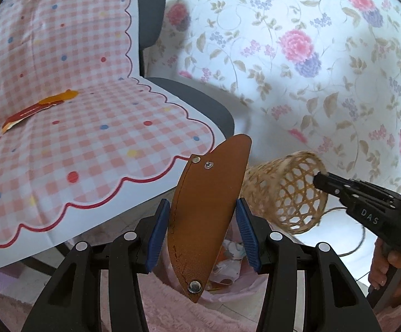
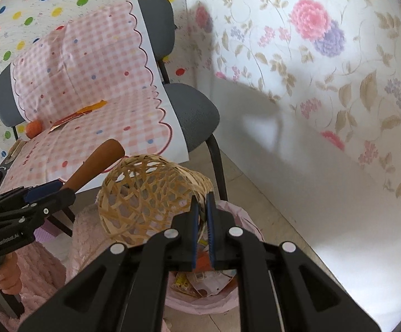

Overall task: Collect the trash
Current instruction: 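Carry the sheath and bamboo basket with both tools toward the trash bin, then open the left tool over the bin while the right tool releases the basket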

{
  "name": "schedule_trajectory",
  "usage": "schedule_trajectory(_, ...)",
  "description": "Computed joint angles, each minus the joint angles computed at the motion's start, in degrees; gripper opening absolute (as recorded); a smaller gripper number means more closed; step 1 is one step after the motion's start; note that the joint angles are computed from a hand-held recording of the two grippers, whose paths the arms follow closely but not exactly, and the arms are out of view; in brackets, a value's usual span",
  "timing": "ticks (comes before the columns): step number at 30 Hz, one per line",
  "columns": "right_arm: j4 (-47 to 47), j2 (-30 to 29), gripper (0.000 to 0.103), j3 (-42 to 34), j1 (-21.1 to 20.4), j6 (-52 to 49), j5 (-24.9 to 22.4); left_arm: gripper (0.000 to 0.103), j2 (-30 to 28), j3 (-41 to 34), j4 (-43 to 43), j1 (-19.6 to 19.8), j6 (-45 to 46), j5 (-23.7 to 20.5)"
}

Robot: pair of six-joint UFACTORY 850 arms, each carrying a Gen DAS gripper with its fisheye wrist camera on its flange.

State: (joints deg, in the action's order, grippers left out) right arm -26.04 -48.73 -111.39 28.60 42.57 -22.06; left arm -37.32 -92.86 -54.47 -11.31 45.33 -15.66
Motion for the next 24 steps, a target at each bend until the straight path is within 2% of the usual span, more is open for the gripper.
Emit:
schedule_trajectory(6,6.1,-2.4,0.008,-3.2,-1.0,-5.2,-0.2,0.05,-2.8,-4.2,4.4,-0.5,-4.2,-2.3)
schedule_trajectory(9,12.2,-3.6,0.009,-4.6,-1.8,-10.3,0.5,0.052,-4.0,-6.3,8.8,-0.9,-8.4,-2.8)
schedule_trajectory(11,15.9,-4.1,0.015,-5.3,-2.1,-13.4,0.8,0.053,-4.6,-7.4,9.0,-0.8,-8.7,-3.7)
schedule_trajectory(12,15.0,-4.4,0.019,-5.8,-2.1,-12.7,0.6,0.055,-4.9,-7.8,8.7,-0.7,-8.7,-4.1)
schedule_trajectory(14,12.6,-4.6,0.038,-6.2,-2.0,-10.6,0.3,0.058,-5.1,-8.1,7.6,-0.5,-7.9,-4.3)
schedule_trajectory(19,6.0,-3.4,0.039,-5.0,-2.0,-4.2,0.7,0.058,-3.5,-6.2,5.7,-0.1,-6.1,-2.0)
schedule_trajectory(24,-0.5,-1.8,0.039,-3.1,-1.7,2.3,1.5,0.058,-1.5,-2.9,9.3,0.6,-10.0,1.9)
